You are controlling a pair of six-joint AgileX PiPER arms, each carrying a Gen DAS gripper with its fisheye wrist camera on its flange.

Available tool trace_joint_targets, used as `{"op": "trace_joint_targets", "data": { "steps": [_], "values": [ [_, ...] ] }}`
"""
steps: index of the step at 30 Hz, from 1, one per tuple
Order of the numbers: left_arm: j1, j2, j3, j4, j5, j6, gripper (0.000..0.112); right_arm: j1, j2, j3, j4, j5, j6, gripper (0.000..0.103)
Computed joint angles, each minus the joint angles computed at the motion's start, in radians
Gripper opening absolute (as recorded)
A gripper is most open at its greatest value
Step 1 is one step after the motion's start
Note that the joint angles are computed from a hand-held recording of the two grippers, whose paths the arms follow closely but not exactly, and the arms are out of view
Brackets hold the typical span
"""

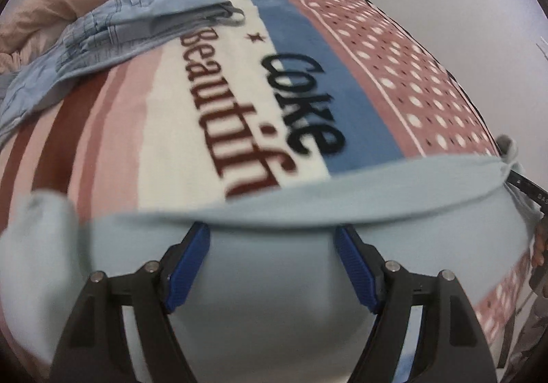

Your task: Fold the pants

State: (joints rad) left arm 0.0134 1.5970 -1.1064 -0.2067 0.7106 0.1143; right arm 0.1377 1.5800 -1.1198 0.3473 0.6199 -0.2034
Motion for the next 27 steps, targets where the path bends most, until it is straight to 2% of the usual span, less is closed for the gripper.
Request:
{"op": "trace_joint_targets", "data": {
  "steps": [5, 8, 11, 13, 15, 17, 19, 21, 23, 27],
  "values": [
    [0.010, 0.077, -0.069, 0.080, -0.037, -0.077, 0.073, -0.008, 0.105, -0.138, -0.071, 0.023, 0.098, 0.018],
    [0.036, 0.097, -0.083, 0.045, -0.037, -0.053, 0.073, -0.015, 0.133, -0.169, -0.125, 0.017, 0.156, 0.018],
    [0.034, 0.049, -0.052, 0.077, -0.046, -0.065, 0.073, -0.050, 0.124, -0.163, -0.047, 0.035, 0.093, 0.018],
    [0.037, -0.001, -0.023, 0.106, -0.050, -0.073, 0.073, -0.095, 0.062, -0.117, 0.009, 0.030, 0.036, 0.021],
    [0.062, -0.052, -0.002, 0.079, -0.038, -0.040, 0.073, -0.150, -0.010, -0.066, 0.042, 0.020, -0.007, 0.043],
    [0.093, -0.104, 0.015, 0.049, -0.016, -0.011, 0.074, -0.214, -0.084, -0.016, 0.057, 0.022, -0.047, 0.052],
    [0.109, -0.144, 0.031, 0.046, -0.007, -0.006, 0.076, -0.280, -0.154, 0.029, 0.018, 0.033, -0.047, 0.053],
    [0.119, -0.175, 0.044, 0.054, -0.001, -0.014, 0.076, -0.369, -0.205, 0.070, 0.038, 0.063, -0.086, 0.065],
    [0.129, -0.195, 0.054, 0.047, 0.009, -0.017, 0.076, -0.472, -0.232, 0.113, 0.120, 0.097, -0.180, 0.071],
    [0.144, -0.236, 0.085, 0.009, 0.029, -0.006, 0.076, -0.613, -0.209, 0.187, 0.231, 0.129, -0.302, 0.071]
  ]
}}
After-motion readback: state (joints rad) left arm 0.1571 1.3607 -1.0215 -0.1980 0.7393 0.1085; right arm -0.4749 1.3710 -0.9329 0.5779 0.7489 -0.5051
